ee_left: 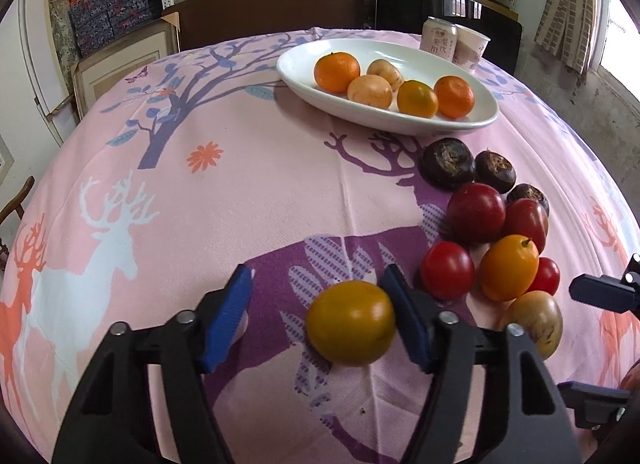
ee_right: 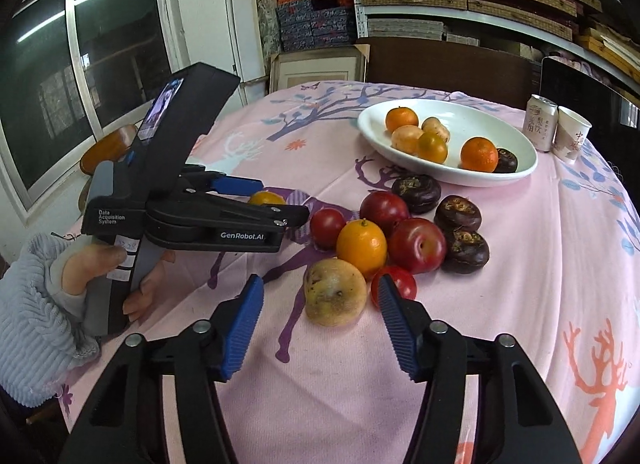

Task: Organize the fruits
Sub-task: 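Grasp a yellow orange with left tool while right tool grasps the spotted brownish fruit, then carry both fruits onto the white plate and open both tools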

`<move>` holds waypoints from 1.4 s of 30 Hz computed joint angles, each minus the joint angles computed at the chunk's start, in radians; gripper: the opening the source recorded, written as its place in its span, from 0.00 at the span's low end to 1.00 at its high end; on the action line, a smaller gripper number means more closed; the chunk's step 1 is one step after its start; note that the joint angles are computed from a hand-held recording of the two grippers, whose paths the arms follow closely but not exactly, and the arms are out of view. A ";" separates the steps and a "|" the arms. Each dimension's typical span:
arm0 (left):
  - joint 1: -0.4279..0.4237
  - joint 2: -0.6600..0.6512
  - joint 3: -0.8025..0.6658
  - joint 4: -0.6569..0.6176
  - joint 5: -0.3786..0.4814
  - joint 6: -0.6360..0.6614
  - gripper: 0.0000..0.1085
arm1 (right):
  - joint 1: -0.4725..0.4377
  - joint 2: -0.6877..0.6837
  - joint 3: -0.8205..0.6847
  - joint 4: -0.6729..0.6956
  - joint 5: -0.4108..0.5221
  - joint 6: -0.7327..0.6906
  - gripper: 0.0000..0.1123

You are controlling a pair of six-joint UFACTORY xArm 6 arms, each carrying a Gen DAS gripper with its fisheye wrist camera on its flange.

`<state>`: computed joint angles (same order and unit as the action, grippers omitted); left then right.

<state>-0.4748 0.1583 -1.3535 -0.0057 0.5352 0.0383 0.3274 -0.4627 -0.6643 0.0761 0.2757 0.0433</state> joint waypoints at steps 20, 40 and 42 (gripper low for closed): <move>-0.003 -0.078 0.093 -0.076 -0.012 0.043 0.46 | -0.016 0.087 -0.082 0.118 0.120 -0.058 0.37; -0.016 0.082 -0.240 -0.096 -0.007 0.042 0.34 | -0.161 0.080 -0.184 0.212 0.055 -0.069 0.36; -0.017 0.188 -0.399 -0.054 0.025 -0.011 0.34 | -0.199 0.139 -0.267 0.216 0.059 -0.061 0.36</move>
